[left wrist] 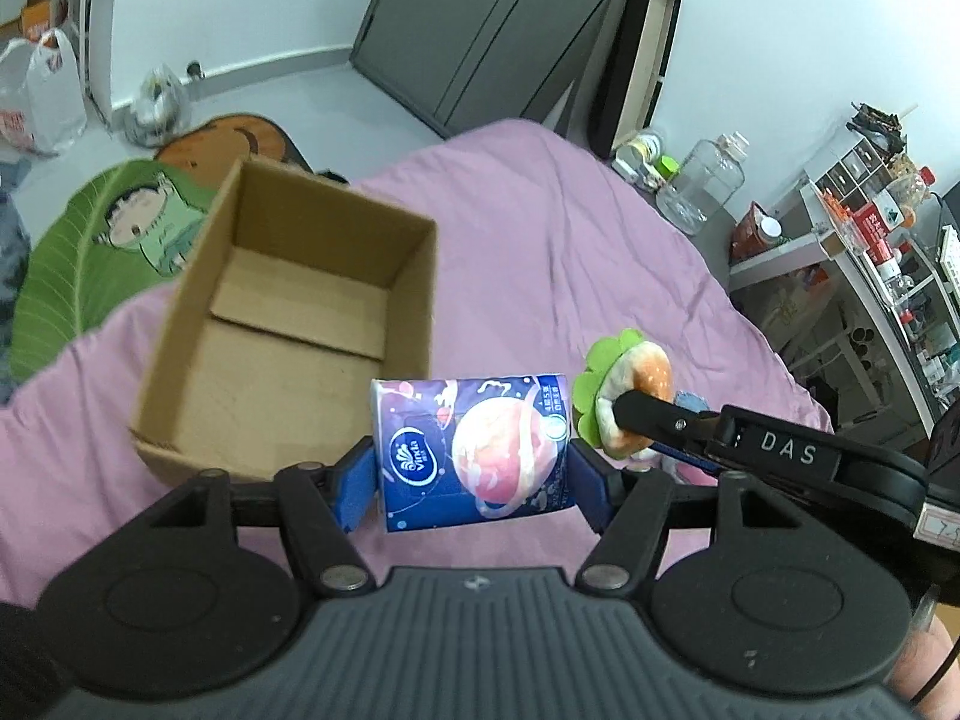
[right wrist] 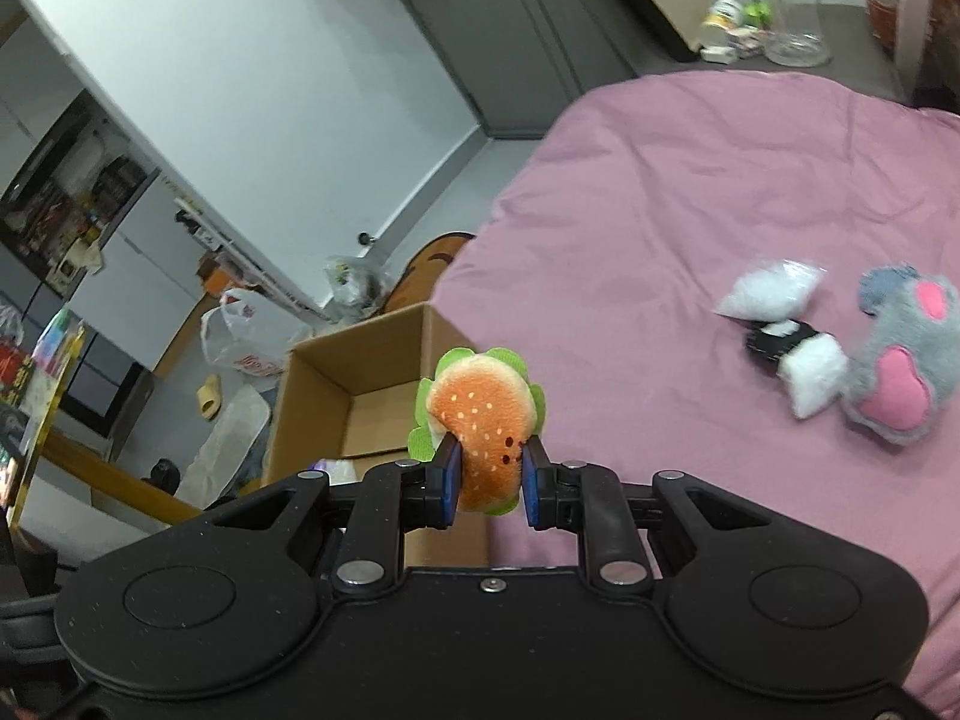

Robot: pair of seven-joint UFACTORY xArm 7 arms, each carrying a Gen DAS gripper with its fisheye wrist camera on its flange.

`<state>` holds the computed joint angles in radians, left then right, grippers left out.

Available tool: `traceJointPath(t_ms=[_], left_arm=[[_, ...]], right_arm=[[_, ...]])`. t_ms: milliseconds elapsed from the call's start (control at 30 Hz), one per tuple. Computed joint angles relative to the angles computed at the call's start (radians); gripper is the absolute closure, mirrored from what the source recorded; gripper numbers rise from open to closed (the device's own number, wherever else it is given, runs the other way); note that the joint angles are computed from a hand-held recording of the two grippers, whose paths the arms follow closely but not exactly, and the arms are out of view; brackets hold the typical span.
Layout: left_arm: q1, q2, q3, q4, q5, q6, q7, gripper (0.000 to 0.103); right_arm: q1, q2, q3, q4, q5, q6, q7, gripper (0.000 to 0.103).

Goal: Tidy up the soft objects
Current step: 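Carry tissue pack and burger to the box, open left gripper over it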

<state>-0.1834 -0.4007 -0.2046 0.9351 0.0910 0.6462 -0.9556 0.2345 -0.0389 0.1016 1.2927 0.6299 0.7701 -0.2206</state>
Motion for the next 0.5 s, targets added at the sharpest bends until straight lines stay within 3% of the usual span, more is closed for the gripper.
traceJointPath(t_ms=[500], left_arm=[[0.051, -0.027, 0.061, 0.004, 0.000, 0.016, 0.135, 0.038]], right_arm=[[0.056, 0.034, 0.044, 0.029, 0.008, -0.066, 0.079, 0.082]])
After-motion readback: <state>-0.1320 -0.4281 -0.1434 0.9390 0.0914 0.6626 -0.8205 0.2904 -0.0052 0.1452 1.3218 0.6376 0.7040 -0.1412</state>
